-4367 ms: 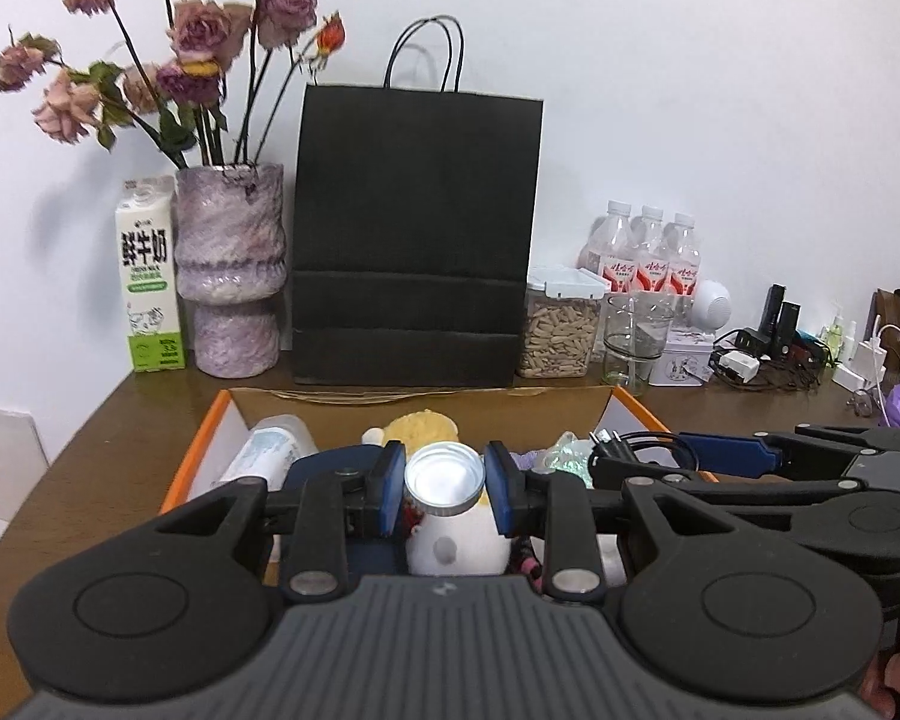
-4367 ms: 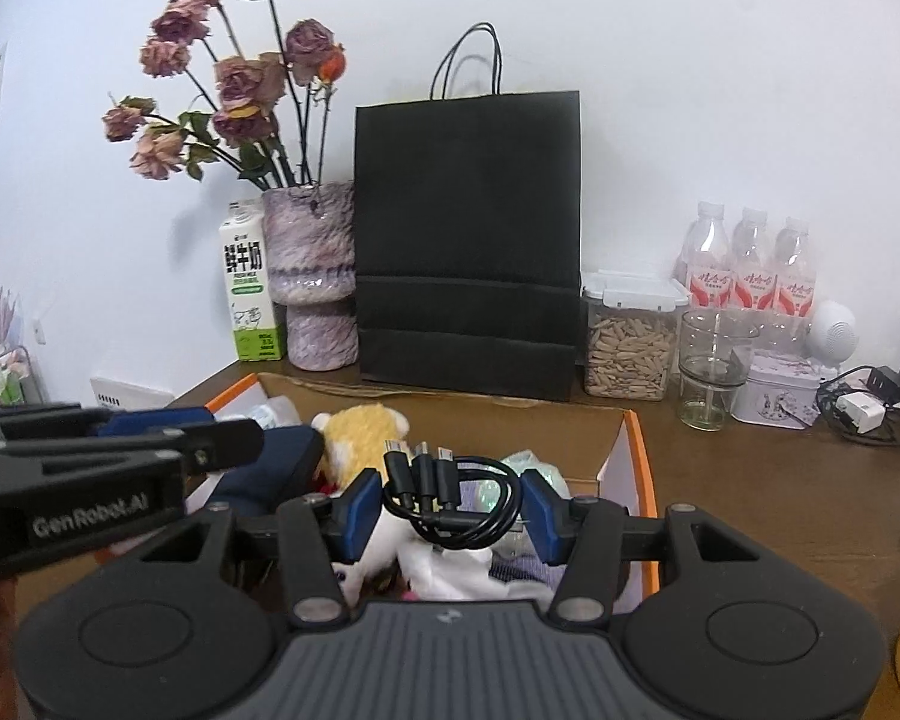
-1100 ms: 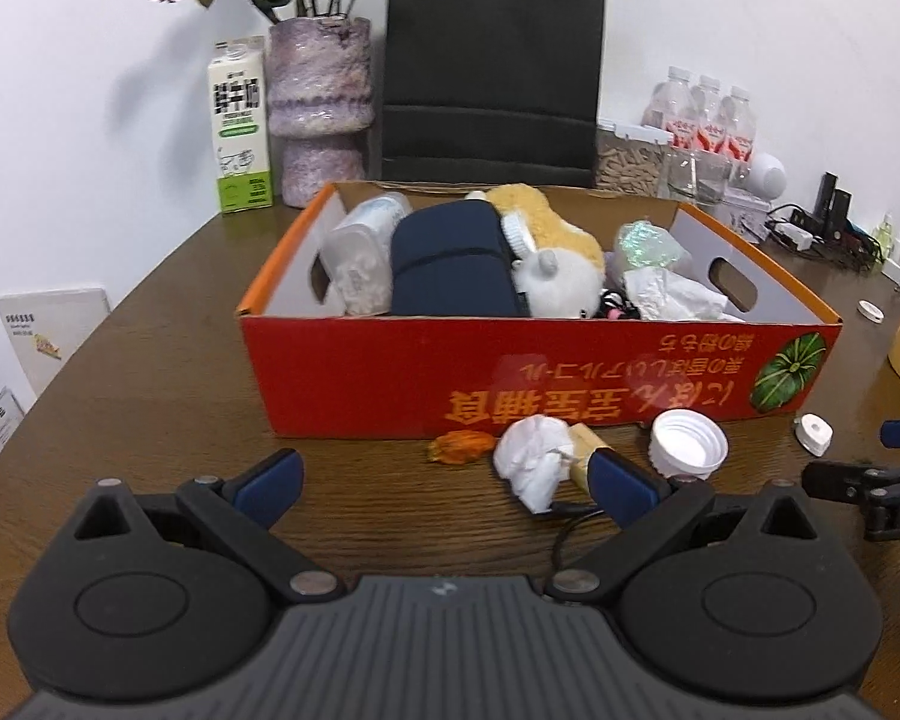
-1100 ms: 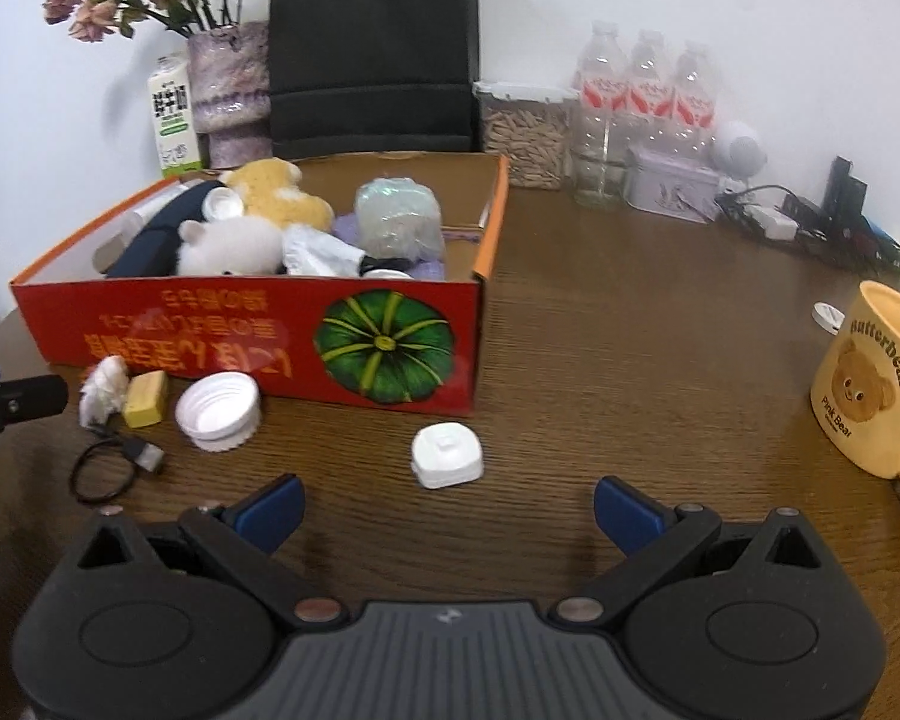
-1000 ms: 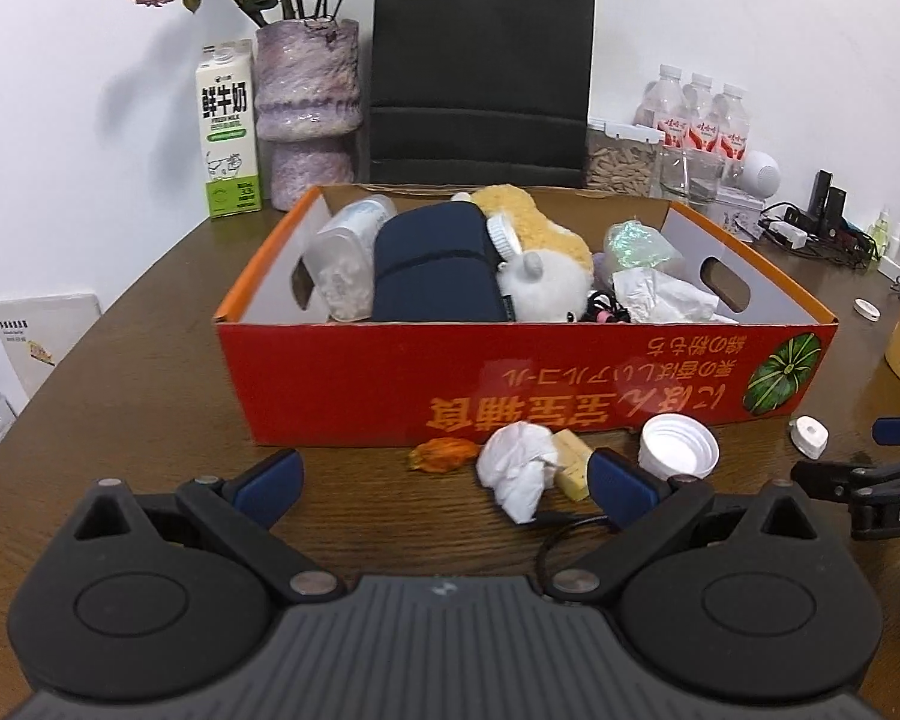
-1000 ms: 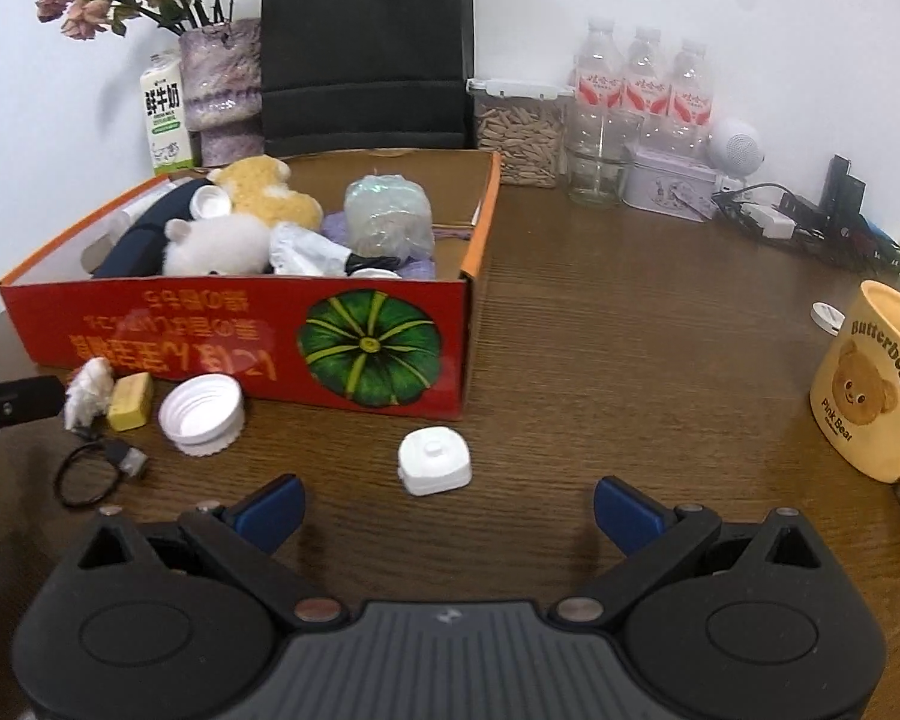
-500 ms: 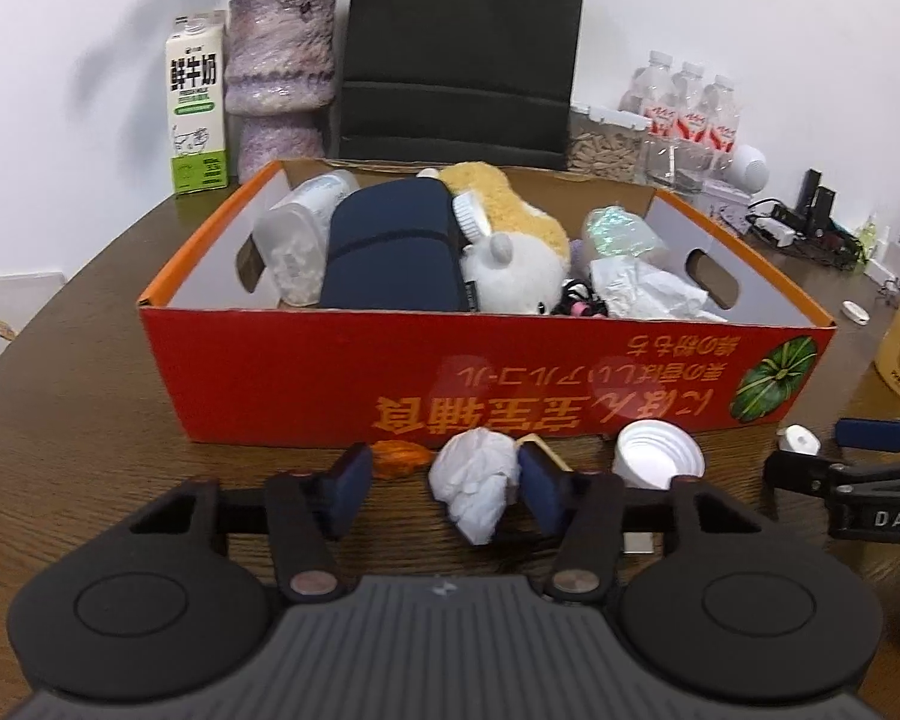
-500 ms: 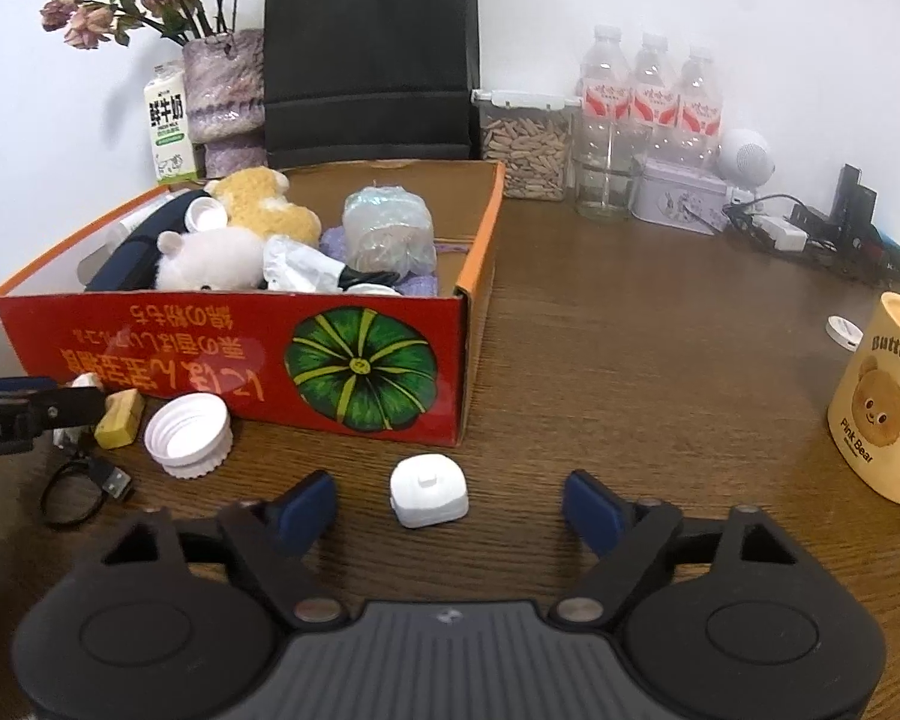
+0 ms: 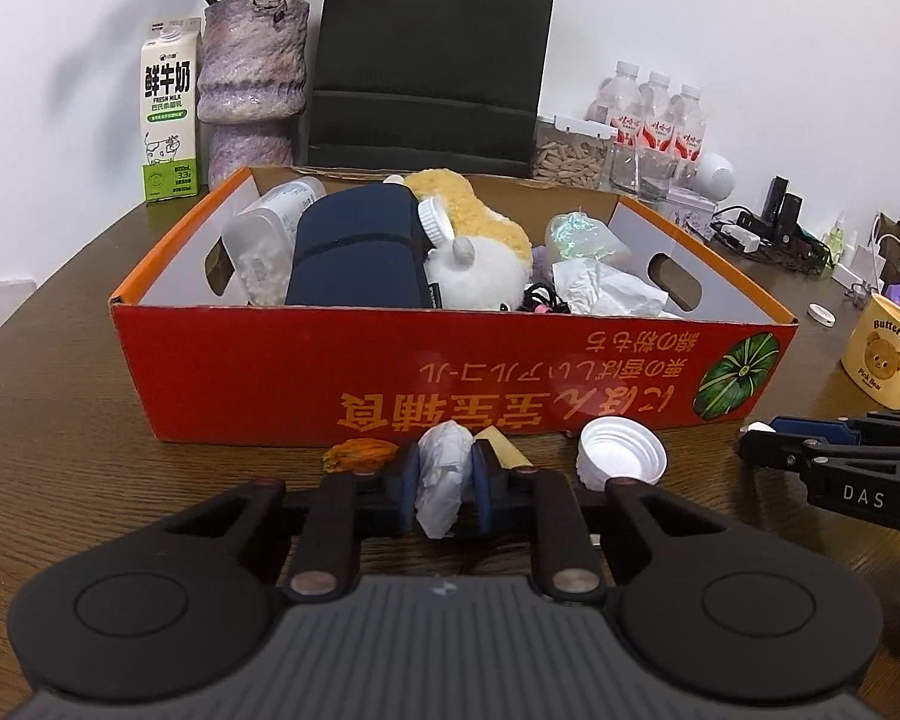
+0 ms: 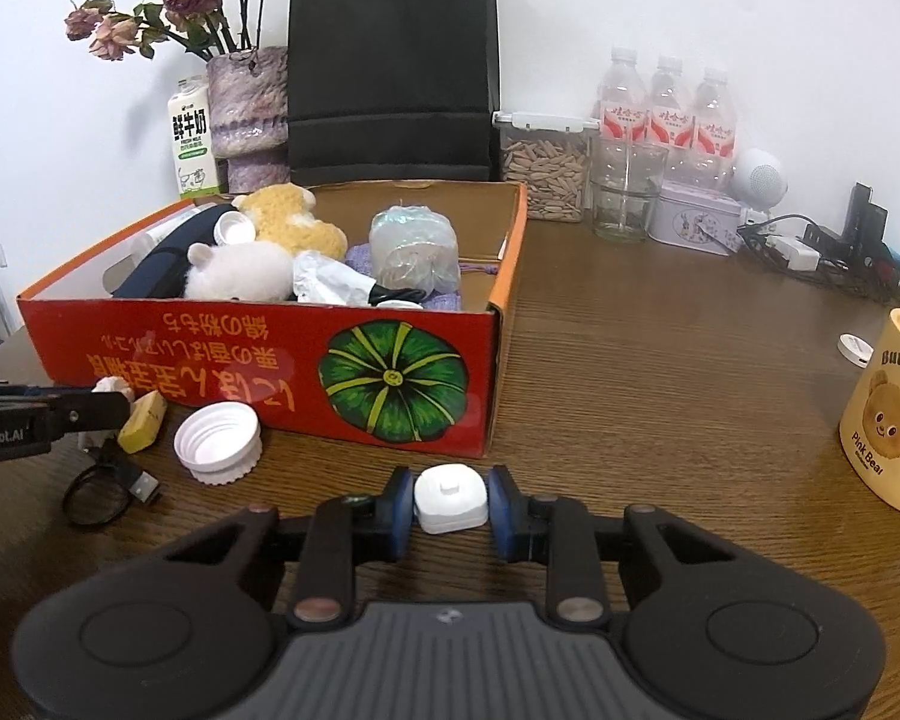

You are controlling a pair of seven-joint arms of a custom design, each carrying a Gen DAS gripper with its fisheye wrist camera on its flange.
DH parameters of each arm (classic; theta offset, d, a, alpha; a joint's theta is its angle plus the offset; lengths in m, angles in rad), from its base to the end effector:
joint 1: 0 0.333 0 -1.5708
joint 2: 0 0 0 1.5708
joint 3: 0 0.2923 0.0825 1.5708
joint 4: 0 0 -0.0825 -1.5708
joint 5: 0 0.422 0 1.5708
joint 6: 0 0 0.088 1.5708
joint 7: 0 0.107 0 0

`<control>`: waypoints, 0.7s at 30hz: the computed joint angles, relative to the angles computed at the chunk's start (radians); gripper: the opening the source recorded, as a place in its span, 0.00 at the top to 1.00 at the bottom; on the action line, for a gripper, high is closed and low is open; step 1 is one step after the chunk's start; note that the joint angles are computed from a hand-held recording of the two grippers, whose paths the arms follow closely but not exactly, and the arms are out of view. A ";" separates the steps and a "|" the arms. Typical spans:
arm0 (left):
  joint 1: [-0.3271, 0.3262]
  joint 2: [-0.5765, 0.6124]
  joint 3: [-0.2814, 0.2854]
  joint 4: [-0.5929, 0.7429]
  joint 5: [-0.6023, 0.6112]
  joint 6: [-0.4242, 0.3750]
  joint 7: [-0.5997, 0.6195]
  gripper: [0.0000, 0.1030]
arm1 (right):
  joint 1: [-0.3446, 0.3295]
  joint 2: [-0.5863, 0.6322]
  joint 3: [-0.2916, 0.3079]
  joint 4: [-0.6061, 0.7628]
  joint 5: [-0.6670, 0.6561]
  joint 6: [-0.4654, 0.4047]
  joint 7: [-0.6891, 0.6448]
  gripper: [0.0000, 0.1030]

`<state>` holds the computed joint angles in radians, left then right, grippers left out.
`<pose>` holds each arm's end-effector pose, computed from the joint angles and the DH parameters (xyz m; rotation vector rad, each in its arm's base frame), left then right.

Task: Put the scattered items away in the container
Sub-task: 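Grasp the white tissue with the left tool while the right tool grasps a small white cap, then carry tissue and small cap into the box and open both tools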

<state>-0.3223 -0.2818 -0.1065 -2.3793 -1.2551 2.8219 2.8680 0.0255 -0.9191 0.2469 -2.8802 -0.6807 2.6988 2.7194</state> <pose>0.4956 -0.1756 0.4449 -1.1275 2.2791 -1.2538 0.3616 0.1108 0.4526 -1.3587 1.9928 -0.9735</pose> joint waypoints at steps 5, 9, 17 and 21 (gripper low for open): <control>-0.004 -0.005 -0.002 -0.006 0.000 0.017 0.002 0.83 | 0.000 -0.002 0.001 -0.004 0.002 0.015 0.005 0.75; -0.010 -0.023 0.006 -0.018 -0.020 0.019 0.020 0.83 | 0.005 -0.010 0.007 -0.012 0.010 0.031 0.014 0.76; -0.016 -0.099 0.031 -0.057 -0.047 -0.010 0.032 0.83 | 0.016 -0.031 0.032 -0.009 0.007 0.077 0.032 0.76; -0.027 -0.143 0.053 -0.066 -0.089 -0.031 0.076 0.83 | 0.008 -0.044 0.043 0.003 0.009 0.127 0.041 0.76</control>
<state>-0.3495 -0.4248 -0.0533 -2.4450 -1.3442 2.7907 2.9435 0.0330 -0.9627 0.2897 -2.8772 -0.6713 2.8261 2.7609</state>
